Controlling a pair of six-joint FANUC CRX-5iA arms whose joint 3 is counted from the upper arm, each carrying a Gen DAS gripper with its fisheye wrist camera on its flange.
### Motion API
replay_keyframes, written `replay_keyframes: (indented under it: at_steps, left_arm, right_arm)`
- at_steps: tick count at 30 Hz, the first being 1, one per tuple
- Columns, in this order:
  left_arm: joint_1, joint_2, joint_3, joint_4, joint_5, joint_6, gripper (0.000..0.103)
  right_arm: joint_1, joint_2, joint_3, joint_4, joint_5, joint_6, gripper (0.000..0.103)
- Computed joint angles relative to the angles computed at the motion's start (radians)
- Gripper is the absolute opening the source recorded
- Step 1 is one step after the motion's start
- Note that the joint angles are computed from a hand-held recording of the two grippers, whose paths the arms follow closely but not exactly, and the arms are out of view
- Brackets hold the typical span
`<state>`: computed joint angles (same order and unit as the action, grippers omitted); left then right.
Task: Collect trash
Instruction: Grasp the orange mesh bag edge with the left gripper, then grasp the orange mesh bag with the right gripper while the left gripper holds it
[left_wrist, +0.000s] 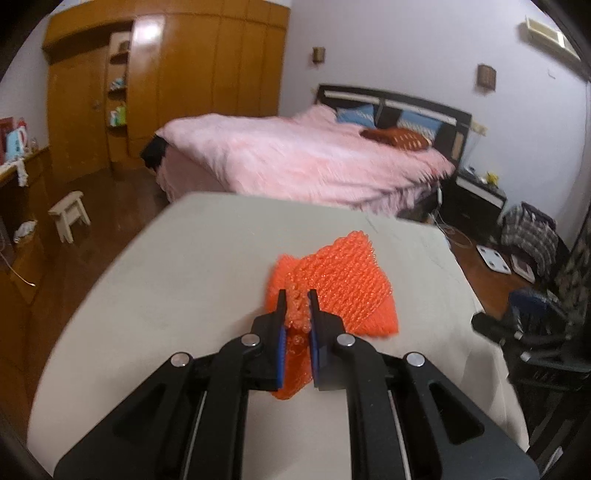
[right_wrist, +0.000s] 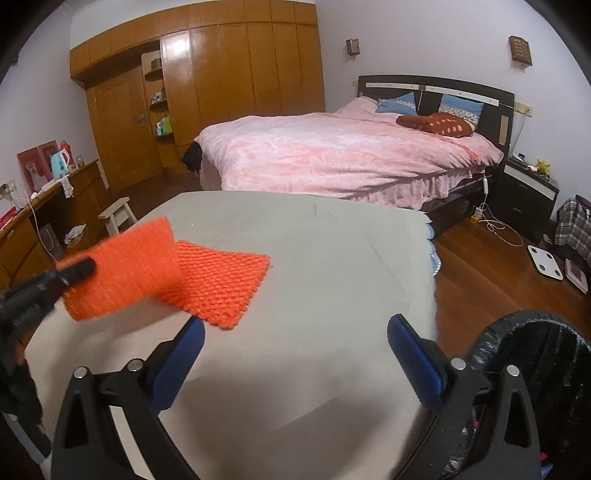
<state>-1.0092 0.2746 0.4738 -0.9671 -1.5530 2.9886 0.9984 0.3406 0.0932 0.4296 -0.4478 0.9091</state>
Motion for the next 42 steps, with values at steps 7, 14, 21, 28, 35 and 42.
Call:
replay_keyframes:
  at_steps: [7,14,21,28,35,42]
  left_arm:
    - [0.030,-0.016,-0.030,-0.005,-0.040,0.018,0.009]
    - [0.072,-0.045,-0.089,0.028,-0.026,0.034,0.009]
    - [0.079,-0.063,-0.114,0.026,-0.027,0.038,0.009]
    - [0.081,-0.067,-0.124,0.029,-0.031,0.060,0.009]
    - [0.077,-0.066,-0.123,0.027,-0.034,0.066,0.009]
    - [0.048,-0.051,-0.074,0.003,-0.069,0.037,0.009]
  right_arm:
    - [0.015,0.103,0.135,-0.037,-0.043,0.030,0.097]
    - [0.028,0.240,0.333,-0.109,-0.173,0.105,0.095]
    - [0.035,0.348,0.513,-0.199,-0.321,0.200,0.080]
    - [0.029,0.372,0.567,-0.267,-0.364,0.227,0.069]
    - [0.030,0.346,0.571,-0.372,-0.366,0.349,0.029]
    - [0.036,0.228,0.425,-0.335,-0.265,0.339,0.024]
